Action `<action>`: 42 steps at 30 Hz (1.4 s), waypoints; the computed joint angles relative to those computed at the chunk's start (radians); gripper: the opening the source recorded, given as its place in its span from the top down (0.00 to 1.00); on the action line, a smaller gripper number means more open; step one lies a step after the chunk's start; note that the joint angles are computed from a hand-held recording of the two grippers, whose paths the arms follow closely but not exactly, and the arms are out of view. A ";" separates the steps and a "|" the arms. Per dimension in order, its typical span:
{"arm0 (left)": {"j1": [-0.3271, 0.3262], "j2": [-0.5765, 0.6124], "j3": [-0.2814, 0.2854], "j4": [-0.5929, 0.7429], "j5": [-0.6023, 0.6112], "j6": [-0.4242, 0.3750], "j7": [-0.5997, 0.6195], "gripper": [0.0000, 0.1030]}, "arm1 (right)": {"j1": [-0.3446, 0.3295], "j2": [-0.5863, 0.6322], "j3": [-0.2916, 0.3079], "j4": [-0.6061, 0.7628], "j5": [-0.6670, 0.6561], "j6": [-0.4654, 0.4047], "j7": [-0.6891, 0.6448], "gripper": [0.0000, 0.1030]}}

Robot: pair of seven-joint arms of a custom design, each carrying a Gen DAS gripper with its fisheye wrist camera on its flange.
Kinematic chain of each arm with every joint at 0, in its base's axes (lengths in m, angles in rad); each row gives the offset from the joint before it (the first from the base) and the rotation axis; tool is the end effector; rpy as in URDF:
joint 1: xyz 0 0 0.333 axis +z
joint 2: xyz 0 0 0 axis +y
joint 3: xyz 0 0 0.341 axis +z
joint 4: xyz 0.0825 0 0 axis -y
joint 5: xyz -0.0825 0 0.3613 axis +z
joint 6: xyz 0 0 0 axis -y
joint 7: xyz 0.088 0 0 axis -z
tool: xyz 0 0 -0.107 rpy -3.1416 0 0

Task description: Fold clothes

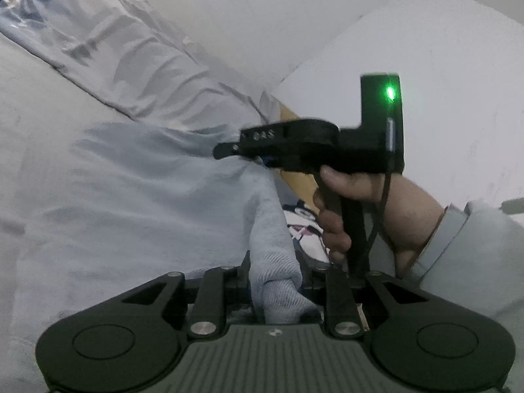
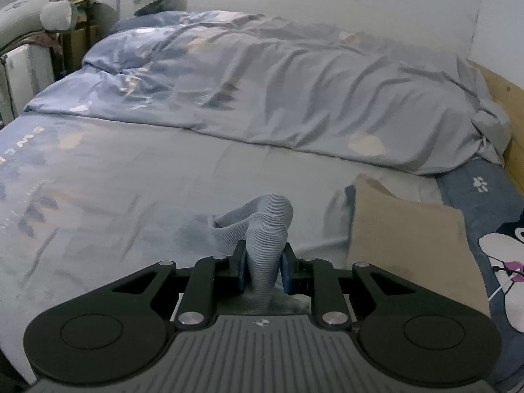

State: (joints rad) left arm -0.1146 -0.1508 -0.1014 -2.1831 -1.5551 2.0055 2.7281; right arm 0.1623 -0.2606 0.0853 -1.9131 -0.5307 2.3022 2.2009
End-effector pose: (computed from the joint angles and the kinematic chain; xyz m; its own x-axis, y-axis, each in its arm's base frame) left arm 0.4771 -0.1687 0.5377 -0.6398 -0.2727 0.7185 -0.7497 0.0154 -0.6616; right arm 0.4799 0.1174 0.7071 -0.2020 -0.9714 0.1251 -0.6957 0.0524 -0.7164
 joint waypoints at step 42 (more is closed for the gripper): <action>0.151 0.127 0.036 0.067 0.232 0.061 -0.107 0.13 | -0.037 -0.343 0.309 -0.536 -0.360 0.103 0.742 0.75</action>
